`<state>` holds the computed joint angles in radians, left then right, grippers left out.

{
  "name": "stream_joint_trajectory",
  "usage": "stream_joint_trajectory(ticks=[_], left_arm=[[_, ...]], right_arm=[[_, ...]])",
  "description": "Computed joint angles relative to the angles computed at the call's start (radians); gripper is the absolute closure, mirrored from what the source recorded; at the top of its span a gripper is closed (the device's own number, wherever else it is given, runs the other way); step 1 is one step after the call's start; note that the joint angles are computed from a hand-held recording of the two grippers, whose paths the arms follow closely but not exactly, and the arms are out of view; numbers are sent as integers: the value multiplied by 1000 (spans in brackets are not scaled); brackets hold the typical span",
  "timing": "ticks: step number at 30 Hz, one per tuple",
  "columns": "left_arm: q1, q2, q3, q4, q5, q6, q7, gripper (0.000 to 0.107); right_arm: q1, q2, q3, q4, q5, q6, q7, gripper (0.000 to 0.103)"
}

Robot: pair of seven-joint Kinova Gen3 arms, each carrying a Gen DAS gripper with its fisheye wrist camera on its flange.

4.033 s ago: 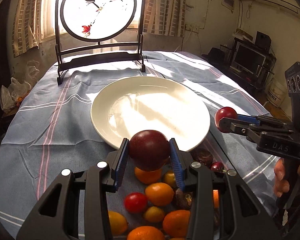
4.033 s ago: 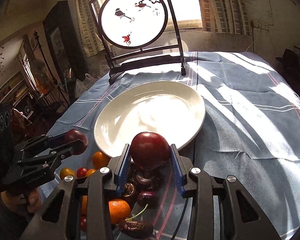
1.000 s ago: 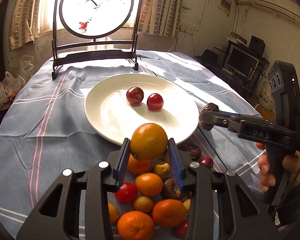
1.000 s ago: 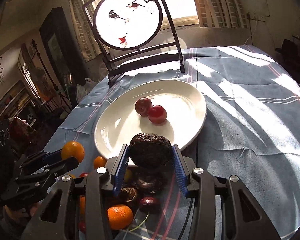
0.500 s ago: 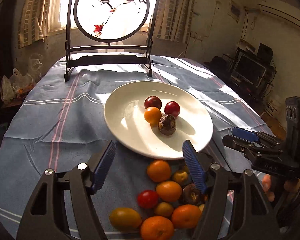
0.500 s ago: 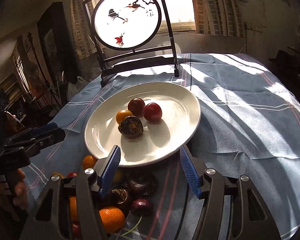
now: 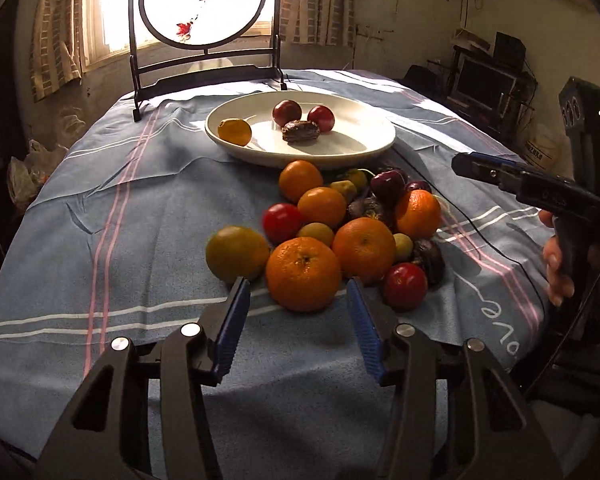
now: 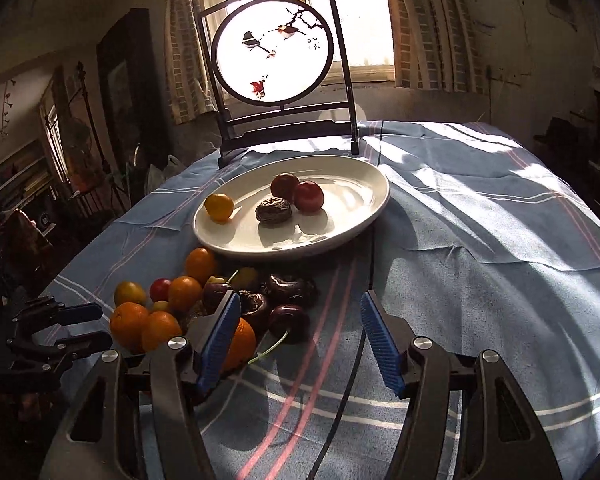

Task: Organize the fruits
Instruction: 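Place the citrus and the dark brown fruit on the white plate, opening both tools, then grasp a large orange with the left tool while the right tool grasps a tangerine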

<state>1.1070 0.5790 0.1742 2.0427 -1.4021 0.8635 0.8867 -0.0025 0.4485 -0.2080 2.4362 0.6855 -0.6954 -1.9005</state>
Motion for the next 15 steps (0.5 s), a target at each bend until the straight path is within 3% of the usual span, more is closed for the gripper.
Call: stream_joint_trajectory(ticks=[5, 8, 15], left_arm=[[-10, 49, -20, -68, 63, 14, -86, 61], [-22, 51, -45, -56, 34, -45, -53, 61], [23, 22, -48, -2, -32, -23, 88, 64]], right_arm=[[26, 5, -8, -6, 48, 1, -37, 40], [29, 7, -13, -18, 86, 22, -57, 40], [0, -13, -44, -52, 246, 131, -84, 40]])
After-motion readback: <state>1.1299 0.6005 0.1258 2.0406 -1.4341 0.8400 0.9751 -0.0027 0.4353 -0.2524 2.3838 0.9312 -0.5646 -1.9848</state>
